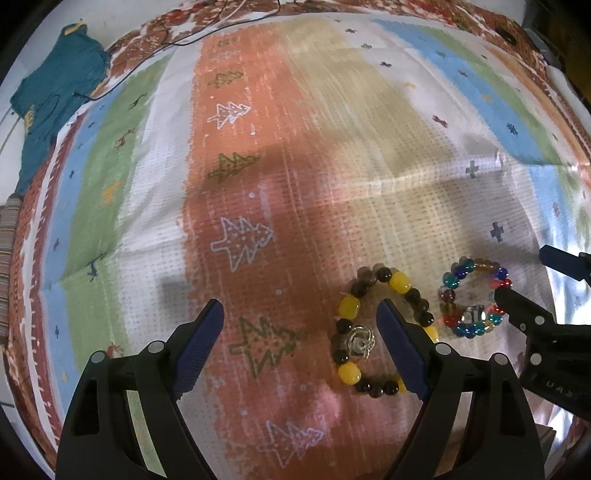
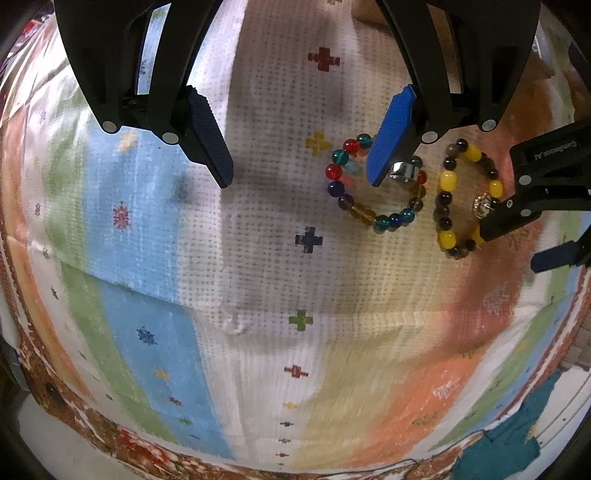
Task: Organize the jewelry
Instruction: 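Grasp yellow-black bead bracelet with left gripper while right grasps multicolour glass bracelet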
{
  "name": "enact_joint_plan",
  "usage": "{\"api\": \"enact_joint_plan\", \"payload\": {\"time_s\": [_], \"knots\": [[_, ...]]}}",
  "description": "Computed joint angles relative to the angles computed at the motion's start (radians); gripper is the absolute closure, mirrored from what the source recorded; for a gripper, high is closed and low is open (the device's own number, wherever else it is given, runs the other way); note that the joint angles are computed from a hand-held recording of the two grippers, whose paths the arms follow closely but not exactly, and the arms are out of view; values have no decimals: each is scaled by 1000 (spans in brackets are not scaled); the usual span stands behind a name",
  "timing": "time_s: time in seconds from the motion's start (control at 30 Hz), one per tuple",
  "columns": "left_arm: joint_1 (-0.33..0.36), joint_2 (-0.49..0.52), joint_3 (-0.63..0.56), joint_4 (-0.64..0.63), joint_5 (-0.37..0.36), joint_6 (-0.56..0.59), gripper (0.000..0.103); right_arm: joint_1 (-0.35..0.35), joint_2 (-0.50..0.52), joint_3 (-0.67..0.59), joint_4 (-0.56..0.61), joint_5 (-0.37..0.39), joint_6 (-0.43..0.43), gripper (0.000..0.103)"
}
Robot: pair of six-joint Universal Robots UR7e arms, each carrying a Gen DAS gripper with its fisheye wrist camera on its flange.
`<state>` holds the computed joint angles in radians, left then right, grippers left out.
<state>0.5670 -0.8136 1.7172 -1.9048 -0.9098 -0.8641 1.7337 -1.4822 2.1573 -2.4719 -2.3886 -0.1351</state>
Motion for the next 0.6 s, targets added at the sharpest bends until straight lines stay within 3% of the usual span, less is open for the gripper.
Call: {"api": "enact_joint_plan", "payload": {"time_s": [0.2, 0.27, 0.3, 0.37, 0.43, 0.5, 0.53, 0.6], "knots": [[19, 22, 5, -21, 2, 42, 25, -3, 25, 14, -50, -22, -55, 29], [25, 13, 20, -59, -10, 56, 30, -5, 30, 20, -75, -24, -77, 29], [27, 11, 20, -57, -12, 53, 38, -6, 31, 24, -85, -23, -86, 31], [28, 7, 15, -41, -16, 46, 56, -6, 28, 29, -90, -22, -93, 38], [27, 5, 9, -17, -19, 30, 82, -6, 20, 35, -88, -15, -92, 55], [24, 4, 7, 6, -16, 18, 91, -5, 3, 36, -72, -9, -95, 69], [21, 2, 11, 7, -14, 17, 91, -5, 3, 35, -70, -5, -96, 83], [14, -4, 19, 9, -14, 4, 91, -3, -5, 35, -61, 4, -91, 92]]}}
